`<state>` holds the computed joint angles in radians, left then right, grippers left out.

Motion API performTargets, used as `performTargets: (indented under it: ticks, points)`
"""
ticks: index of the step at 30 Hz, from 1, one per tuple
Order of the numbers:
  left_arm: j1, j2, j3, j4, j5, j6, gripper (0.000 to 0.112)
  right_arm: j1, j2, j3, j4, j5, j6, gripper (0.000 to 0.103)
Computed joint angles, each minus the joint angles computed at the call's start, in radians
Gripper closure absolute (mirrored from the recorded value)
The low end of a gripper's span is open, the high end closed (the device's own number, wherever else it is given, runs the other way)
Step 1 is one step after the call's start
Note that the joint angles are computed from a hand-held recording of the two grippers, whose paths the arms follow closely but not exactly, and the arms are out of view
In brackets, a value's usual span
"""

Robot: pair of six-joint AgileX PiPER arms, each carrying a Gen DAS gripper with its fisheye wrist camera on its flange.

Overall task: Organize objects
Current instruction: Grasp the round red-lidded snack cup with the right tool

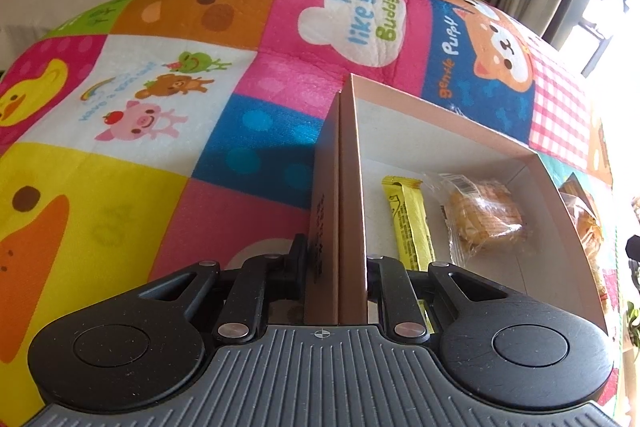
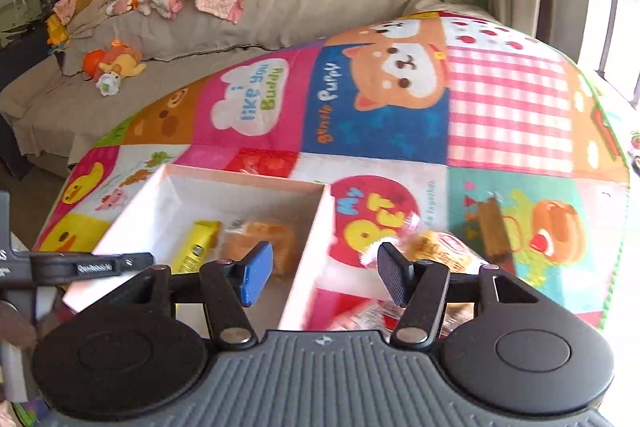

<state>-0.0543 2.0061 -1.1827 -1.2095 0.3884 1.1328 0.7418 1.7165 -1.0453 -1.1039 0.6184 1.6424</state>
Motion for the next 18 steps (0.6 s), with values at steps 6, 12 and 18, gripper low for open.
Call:
performTargets:
  ticks: [6, 12, 18]
  points:
    - [-0.010, -0.005, 0.003, 0.021, -0.015, -0.026, 0.094, 0.044, -0.080, 0.210, -0.146, 0.120, 0.210, 0.033]
    - [-0.012, -0.007, 0.004, 0.017, -0.021, -0.022, 0.094, 0.023, -0.117, 0.312, -0.218, 0.114, 0.359, 0.030]
    - [-0.021, -0.014, 0.008, 0.034, -0.042, -0.042, 0.095, 0.048, -0.120, 0.369, -0.272, 0.137, 0.447, 0.022]
